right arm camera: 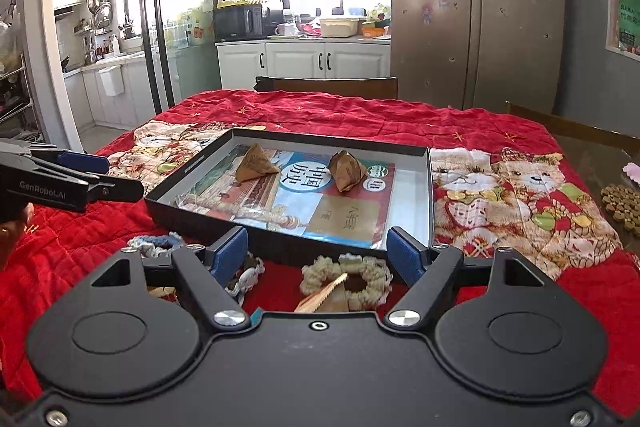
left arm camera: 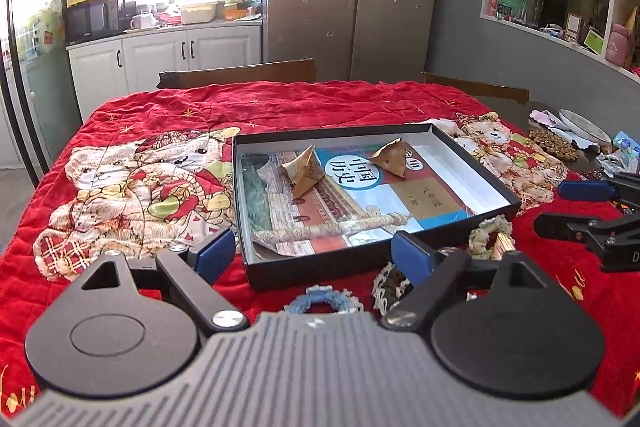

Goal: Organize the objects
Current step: 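Move the left tool to the blue-and-white scrunchie while the right tool approaches a brown packet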

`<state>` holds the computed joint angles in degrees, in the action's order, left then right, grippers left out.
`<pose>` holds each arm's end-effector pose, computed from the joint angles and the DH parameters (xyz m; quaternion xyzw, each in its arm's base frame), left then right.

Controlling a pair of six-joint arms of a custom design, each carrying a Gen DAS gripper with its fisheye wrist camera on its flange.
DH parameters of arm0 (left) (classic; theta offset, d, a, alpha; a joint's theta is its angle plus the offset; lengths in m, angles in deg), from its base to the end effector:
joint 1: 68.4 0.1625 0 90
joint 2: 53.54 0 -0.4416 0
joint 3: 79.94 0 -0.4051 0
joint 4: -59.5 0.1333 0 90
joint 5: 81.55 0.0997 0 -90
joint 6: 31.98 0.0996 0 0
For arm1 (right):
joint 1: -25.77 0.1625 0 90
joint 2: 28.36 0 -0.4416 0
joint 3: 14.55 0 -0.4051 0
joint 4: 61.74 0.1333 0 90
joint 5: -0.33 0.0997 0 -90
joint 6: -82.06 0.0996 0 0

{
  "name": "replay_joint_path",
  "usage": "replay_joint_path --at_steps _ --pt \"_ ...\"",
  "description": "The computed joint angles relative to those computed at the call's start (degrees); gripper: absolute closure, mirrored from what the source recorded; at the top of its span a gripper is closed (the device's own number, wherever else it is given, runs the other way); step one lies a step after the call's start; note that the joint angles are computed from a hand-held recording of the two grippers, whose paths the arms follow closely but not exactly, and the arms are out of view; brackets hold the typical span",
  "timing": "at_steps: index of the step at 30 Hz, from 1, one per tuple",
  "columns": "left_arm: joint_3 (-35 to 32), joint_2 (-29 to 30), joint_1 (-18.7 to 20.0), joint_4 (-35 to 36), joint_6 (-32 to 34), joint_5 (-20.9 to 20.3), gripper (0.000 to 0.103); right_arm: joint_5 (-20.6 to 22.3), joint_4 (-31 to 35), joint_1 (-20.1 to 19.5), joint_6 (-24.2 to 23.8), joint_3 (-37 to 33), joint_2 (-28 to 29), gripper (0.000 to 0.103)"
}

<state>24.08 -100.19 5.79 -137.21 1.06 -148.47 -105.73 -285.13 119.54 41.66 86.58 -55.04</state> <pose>-0.0129 -0.6782 0.1584 0.2921 0.8452 -0.3771 0.2410 0.1474 -0.6283 0.0065 0.2604 -0.8247 0.4242 0.2685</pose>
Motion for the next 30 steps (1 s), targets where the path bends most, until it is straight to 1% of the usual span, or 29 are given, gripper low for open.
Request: replay_joint_path --at_steps 13,18,20,23,26,30 --pt "2.53 -0.88 0.45 -1.07 -0.66 -0.51 0.012 -0.22 -3.65 -0.95 0.25 3.2 0.44 0.029" --pt "2.99 -1.01 1.01 -1.07 -1.69 -1.0 0.011 1.28 -6.71 -1.91 -0.25 3.86 1.36 0.03" --pt "2.82 -0.84 1.34 -0.89 -2.28 -0.9 0.011 2.18 -7.33 -2.61 0.99 4.34 1.43 0.032" --pt "2.21 -0.34 1.92 -0.42 -3.66 -0.88 0.011 3.47 -7.07 -3.65 3.17 4.8 1.45 0.034" --pt "1.32 0.39 2.53 0.21 -5.15 -0.95 0.011 3.74 -7.28 -4.11 3.42 4.81 2.04 0.034" --pt "0.23 1.72 3.09 -0.45 -6.25 0.18 0.011 4.58 -6.99 -4.47 3.34 4.77 2.69 0.035"
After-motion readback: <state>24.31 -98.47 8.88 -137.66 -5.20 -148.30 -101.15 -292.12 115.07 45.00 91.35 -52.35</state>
